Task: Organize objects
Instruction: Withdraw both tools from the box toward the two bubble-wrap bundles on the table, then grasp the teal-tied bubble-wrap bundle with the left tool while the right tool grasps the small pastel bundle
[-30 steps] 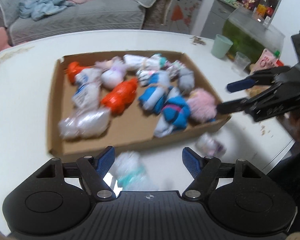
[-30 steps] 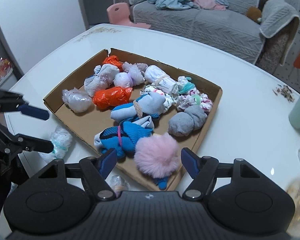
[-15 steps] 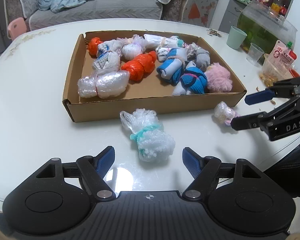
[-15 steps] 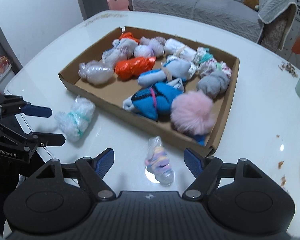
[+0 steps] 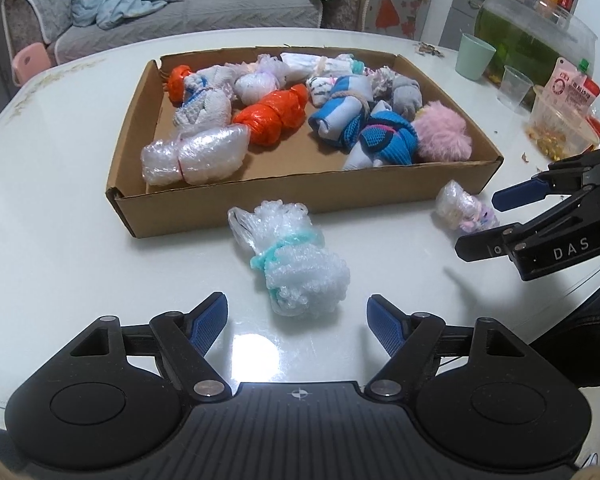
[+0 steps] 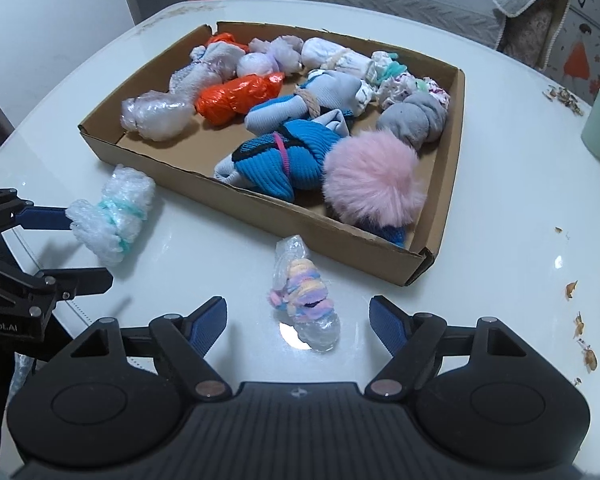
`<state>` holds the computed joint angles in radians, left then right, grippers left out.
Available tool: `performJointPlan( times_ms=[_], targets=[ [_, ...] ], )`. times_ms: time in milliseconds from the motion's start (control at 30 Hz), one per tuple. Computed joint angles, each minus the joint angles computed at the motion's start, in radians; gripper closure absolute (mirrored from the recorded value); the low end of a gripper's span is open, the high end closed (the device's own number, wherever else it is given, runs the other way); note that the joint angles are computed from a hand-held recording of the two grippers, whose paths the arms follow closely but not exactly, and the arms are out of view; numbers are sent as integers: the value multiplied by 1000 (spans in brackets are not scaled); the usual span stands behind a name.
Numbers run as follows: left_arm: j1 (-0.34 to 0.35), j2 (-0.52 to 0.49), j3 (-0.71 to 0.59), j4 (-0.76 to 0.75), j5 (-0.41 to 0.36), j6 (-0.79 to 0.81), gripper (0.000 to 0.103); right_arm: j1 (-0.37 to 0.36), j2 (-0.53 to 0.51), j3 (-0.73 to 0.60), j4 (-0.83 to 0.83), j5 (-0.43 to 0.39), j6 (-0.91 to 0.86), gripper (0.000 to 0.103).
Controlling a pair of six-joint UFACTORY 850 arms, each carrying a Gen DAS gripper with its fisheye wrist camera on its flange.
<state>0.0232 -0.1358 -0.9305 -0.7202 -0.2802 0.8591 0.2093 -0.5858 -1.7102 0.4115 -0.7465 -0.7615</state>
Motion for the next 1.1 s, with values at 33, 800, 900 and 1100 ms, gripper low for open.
performJointPlan(
  times_ms=[33, 800, 900, 1100],
  targets=[
    [-1, -2, -1, 2, 0, 1, 22, 0, -3, -1, -2, -2, 6, 28],
    [-23, -57, 3, -392, 117, 401, 16, 27, -8, 30, -92, 51, 100, 0],
    [-25, -68, -2, -470, 123, 478, 10, 25, -3, 41, -76, 67, 93, 0],
    [-40, -80, 4, -678, 143, 714, 0, 23, 2, 46, -72, 77, 69, 4]
  ],
)
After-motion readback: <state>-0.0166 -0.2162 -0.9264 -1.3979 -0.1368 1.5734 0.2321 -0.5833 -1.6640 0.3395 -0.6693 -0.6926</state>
